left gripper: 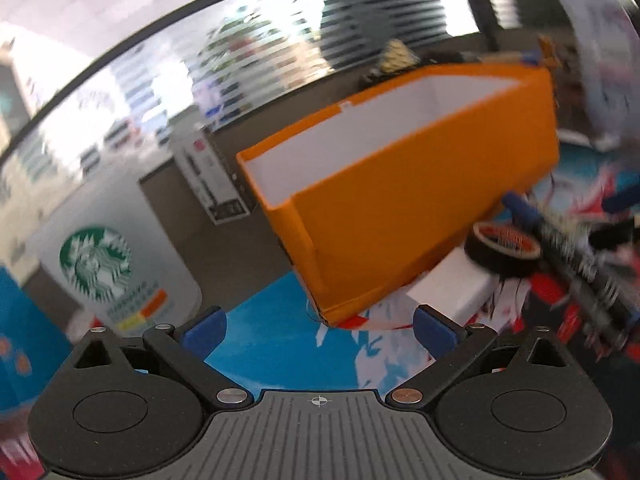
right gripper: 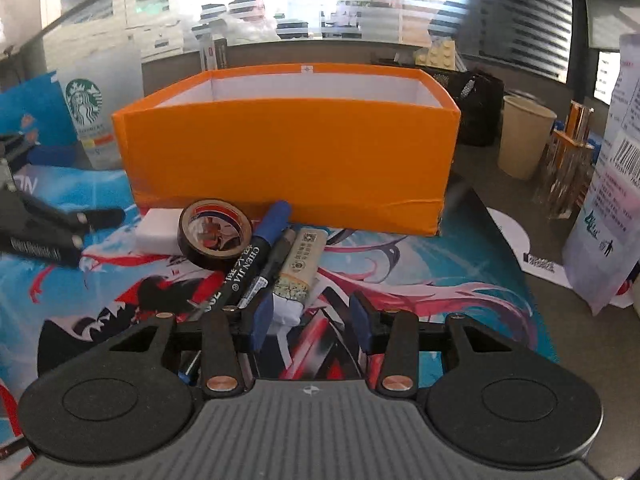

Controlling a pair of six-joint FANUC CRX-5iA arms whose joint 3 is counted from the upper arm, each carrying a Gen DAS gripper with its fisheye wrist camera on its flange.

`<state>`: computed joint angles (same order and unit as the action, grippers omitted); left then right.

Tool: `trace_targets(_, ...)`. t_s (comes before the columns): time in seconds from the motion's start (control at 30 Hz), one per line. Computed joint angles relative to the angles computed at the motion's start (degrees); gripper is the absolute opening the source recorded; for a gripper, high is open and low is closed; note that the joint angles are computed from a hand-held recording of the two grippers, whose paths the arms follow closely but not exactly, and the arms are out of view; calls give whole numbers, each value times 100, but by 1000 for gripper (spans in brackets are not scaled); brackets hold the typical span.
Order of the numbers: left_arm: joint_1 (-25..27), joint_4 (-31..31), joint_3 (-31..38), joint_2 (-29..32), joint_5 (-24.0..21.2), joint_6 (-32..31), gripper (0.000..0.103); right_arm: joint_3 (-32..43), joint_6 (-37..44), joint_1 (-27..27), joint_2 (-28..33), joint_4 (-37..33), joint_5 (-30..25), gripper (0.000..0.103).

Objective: Organize rigid objects
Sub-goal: 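Move both tools back to the mat toward the white charger and small lighter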

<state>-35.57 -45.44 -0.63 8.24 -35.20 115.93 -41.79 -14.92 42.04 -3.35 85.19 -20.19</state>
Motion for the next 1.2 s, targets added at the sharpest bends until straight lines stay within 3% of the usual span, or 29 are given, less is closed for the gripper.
trace_targets(0.17, -102, -316, 112, 223, 104, -338, 101, 155, 128, -8, 183, -49, 80, 40)
trace_targets(0.27, -18, -70, 156, 334, 215, -686, 101, 248, 207, -14, 302, -84, -4, 38)
trace_targets(0.4, 90, 147, 58, 288, 379, -611, 101, 248, 139, -68, 323, 8, -155, 23)
trace_targets(0.57, 236, 492, -73, 149, 450, -309, 101, 180, -253, -331, 307, 539, 84, 23)
trace_targets(0.73, 571, 1625, -782, -310, 1371, -1935, 101, 120, -564, -504, 268, 908, 284, 23)
trace_targets(0.9, 209, 985, -263, 23, 844, -1060, 101, 94, -829, -584, 258, 1182, 349, 25)
trace_targets(1.03, 60, 867, -85, 177, 710, -730, 101, 60, -1087, -704, 232, 1485, 459, 25)
trace_targets(1.2, 171, 1582, -6, 354, 828, -943, 102, 19, -1672, -997, 177, 2186, 764, 26)
